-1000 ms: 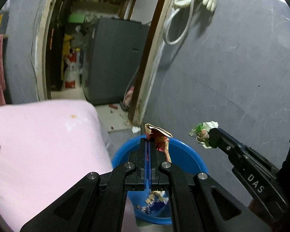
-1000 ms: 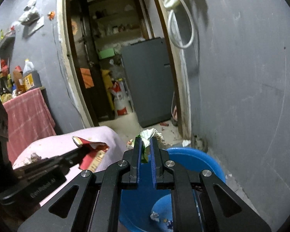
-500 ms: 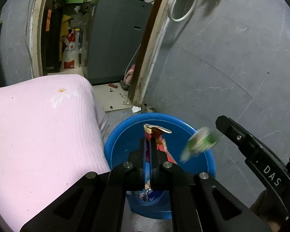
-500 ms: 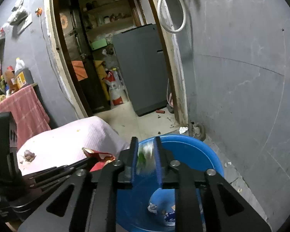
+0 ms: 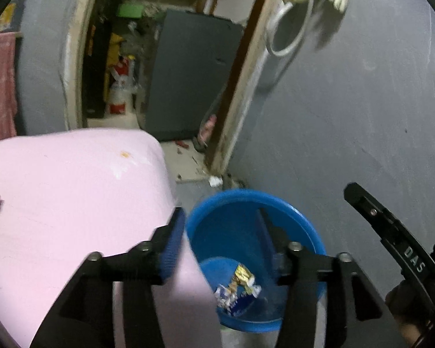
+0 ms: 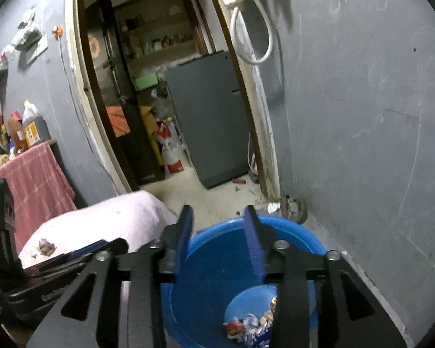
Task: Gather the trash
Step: 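Open both grippers over the bucket to drop the scraps, then move both open tools back over the last scraps on the table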
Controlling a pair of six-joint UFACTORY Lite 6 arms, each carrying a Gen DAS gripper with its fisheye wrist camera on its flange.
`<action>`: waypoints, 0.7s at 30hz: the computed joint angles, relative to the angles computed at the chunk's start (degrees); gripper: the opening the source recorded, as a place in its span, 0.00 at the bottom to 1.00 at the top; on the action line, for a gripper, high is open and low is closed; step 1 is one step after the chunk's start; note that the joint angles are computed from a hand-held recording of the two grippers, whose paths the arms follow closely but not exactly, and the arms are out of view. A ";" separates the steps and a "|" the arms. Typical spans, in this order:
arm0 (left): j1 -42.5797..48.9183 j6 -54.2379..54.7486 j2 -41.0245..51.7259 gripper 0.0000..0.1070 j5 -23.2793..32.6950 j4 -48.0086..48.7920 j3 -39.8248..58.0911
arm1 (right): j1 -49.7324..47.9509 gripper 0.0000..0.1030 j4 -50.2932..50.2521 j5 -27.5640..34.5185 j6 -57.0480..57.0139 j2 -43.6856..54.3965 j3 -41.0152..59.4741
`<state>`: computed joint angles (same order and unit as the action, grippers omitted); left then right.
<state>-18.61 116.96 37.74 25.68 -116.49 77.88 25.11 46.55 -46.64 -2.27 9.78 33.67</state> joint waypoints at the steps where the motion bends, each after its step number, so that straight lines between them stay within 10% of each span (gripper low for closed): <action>1: 0.65 2.99 -1.72 0.52 0.48 -2.93 -1.93 | 0.62 0.52 0.54 -0.93 -0.16 -0.30 -0.14; 12: 9.32 25.54 -17.31 0.94 5.99 -23.06 -16.71 | 9.39 0.98 6.12 -14.18 -3.56 -0.44 1.14; 21: 21.02 24.03 -22.46 0.94 12.89 -18.64 -21.54 | 16.17 1.00 5.19 -21.75 -5.16 3.64 7.32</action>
<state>2.42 140.99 15.28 38.57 -135.14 56.34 41.28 51.74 -68.39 -7.44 13.42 41.00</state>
